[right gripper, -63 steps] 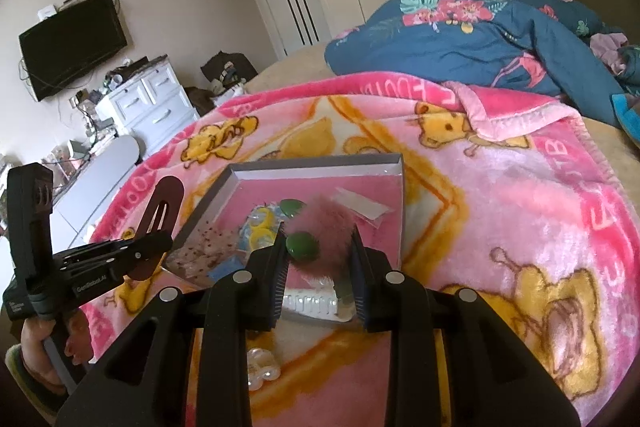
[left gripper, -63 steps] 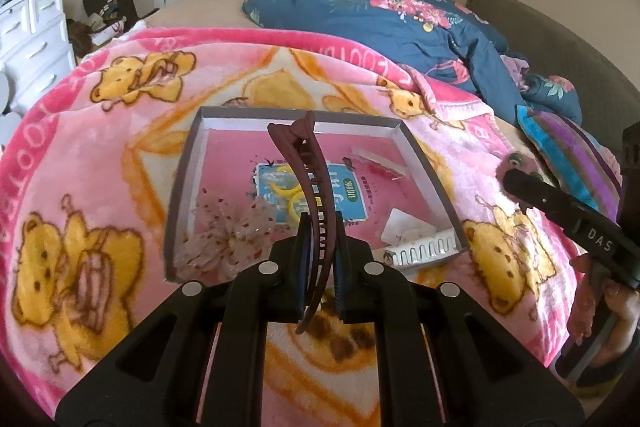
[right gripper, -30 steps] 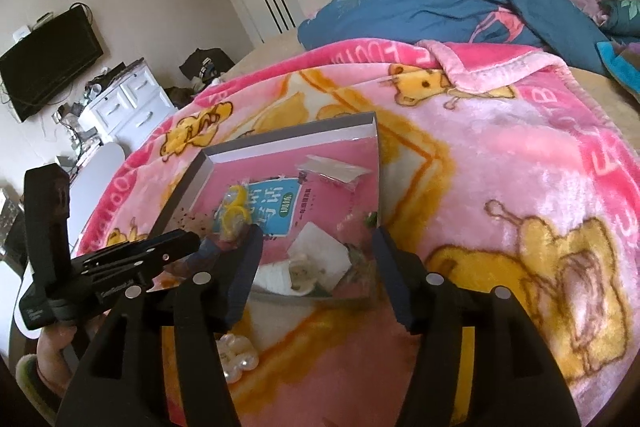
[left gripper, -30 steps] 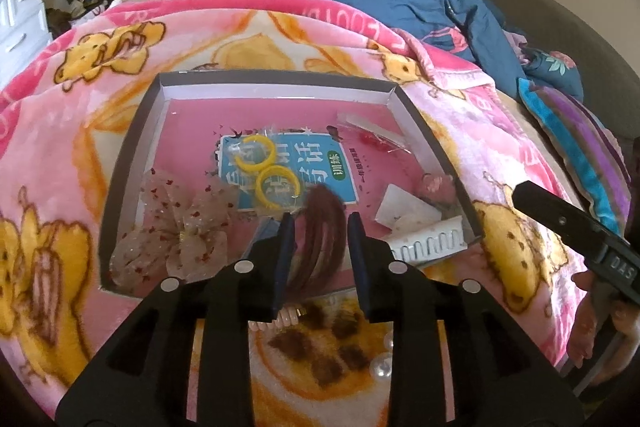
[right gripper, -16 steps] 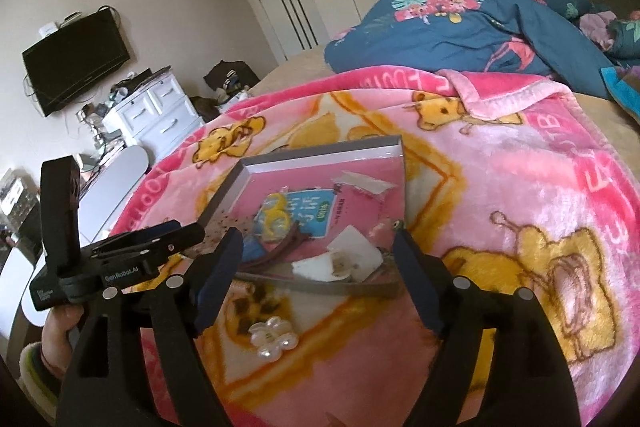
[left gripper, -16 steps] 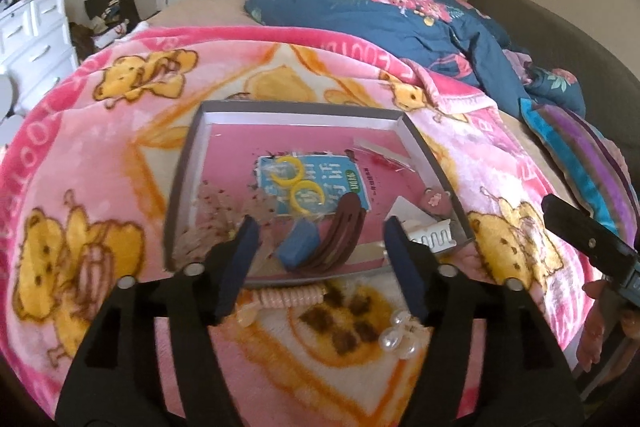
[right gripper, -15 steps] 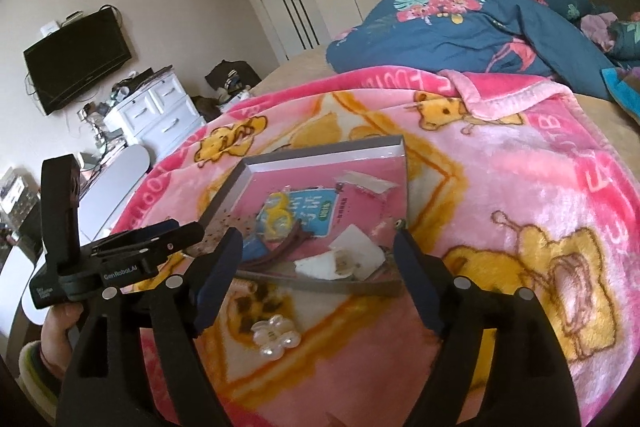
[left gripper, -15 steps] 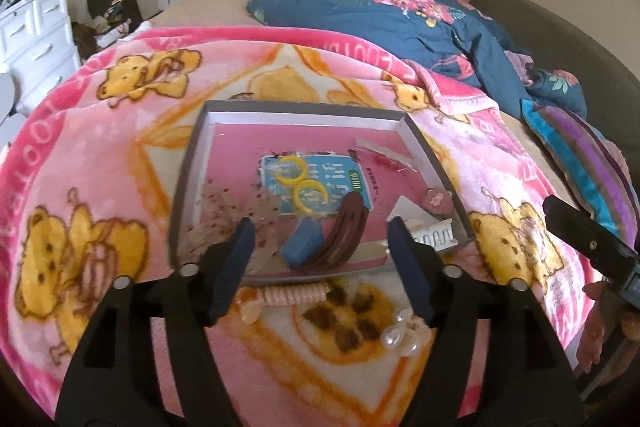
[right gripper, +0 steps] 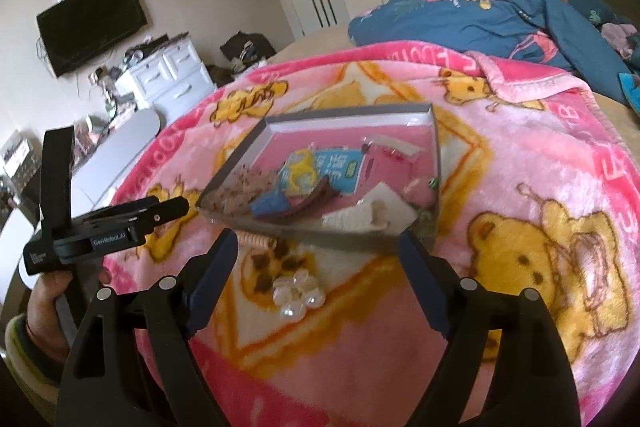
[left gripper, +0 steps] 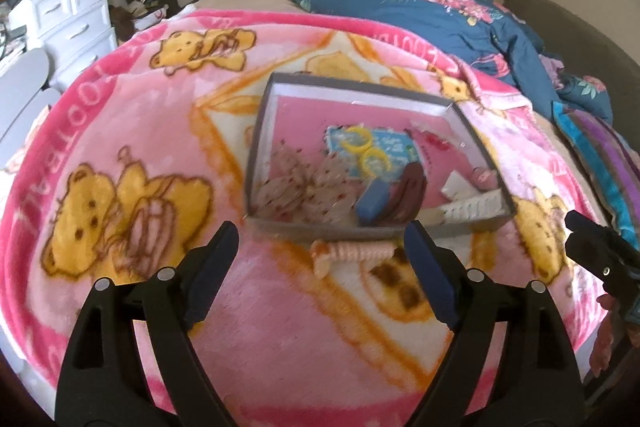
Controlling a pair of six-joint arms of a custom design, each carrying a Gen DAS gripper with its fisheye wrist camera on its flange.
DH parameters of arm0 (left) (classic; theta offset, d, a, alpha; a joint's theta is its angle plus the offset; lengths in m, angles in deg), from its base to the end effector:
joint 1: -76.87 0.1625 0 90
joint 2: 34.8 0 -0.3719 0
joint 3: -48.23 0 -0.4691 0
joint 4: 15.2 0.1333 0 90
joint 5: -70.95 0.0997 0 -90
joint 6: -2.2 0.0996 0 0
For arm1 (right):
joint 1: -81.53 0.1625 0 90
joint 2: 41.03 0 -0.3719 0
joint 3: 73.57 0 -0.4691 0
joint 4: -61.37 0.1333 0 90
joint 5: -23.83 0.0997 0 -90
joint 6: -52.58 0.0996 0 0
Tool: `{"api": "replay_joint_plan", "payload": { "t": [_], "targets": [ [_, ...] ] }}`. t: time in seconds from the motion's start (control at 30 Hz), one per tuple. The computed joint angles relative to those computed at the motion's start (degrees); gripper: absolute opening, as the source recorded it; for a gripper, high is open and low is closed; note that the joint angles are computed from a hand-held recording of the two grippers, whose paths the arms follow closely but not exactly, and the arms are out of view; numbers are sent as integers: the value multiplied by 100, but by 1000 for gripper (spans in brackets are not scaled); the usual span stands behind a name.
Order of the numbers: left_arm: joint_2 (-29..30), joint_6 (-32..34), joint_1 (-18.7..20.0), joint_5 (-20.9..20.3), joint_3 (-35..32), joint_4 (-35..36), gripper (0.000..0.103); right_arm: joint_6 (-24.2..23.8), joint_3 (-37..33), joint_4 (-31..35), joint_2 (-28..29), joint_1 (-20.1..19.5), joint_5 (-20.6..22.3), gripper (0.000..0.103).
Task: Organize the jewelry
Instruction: 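Grasp the peach coiled hair tie with the left tool while the right tool grasps the pearl flower clip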
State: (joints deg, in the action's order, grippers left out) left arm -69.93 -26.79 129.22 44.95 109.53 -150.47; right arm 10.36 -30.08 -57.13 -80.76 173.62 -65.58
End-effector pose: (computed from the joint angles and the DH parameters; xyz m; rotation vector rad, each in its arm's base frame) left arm -0.3328 -0.7962 0.1610 -0.0632 2.1675 -1.0434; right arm 0.1666 -0.8808 0.3207 1.1122 -2.7227 0.6111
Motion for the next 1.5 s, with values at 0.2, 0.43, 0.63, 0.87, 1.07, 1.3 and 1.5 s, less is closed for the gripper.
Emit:
{"api": "replay_joint_plan", "payload": {
  "t": [0.2, 0.43, 0.63, 0.87, 1.07, 1.3, 1.5],
  "targets": [
    [-147, -329, 43, -21, 230, 302, 77, -285, 303, 18, -76, 32, -208, 81],
    [-163, -512, 92, -80, 255, 538, 77, -540, 482, 113, -30, 54, -446, 81],
    [-159, -591, 173, -222, 263, 697, 75, -730, 546, 127, 85, 63, -681, 81],
    [-60, -656, 312, -627, 129, 970, 45, -732, 439, 152, 301, 56, -927, 66],
    [-13, -609, 398, -845, 91, 714, 29, -814, 477, 46, 333, 19, -904, 47],
    [89, -469, 500, -1237, -84, 408, 18, -773, 358, 307, 317, -27, -772, 47],
    [165, -417, 546, -1389, -225, 438, 4, -699, 460, 368, 169, -58, -666, 46]
  ]
}}
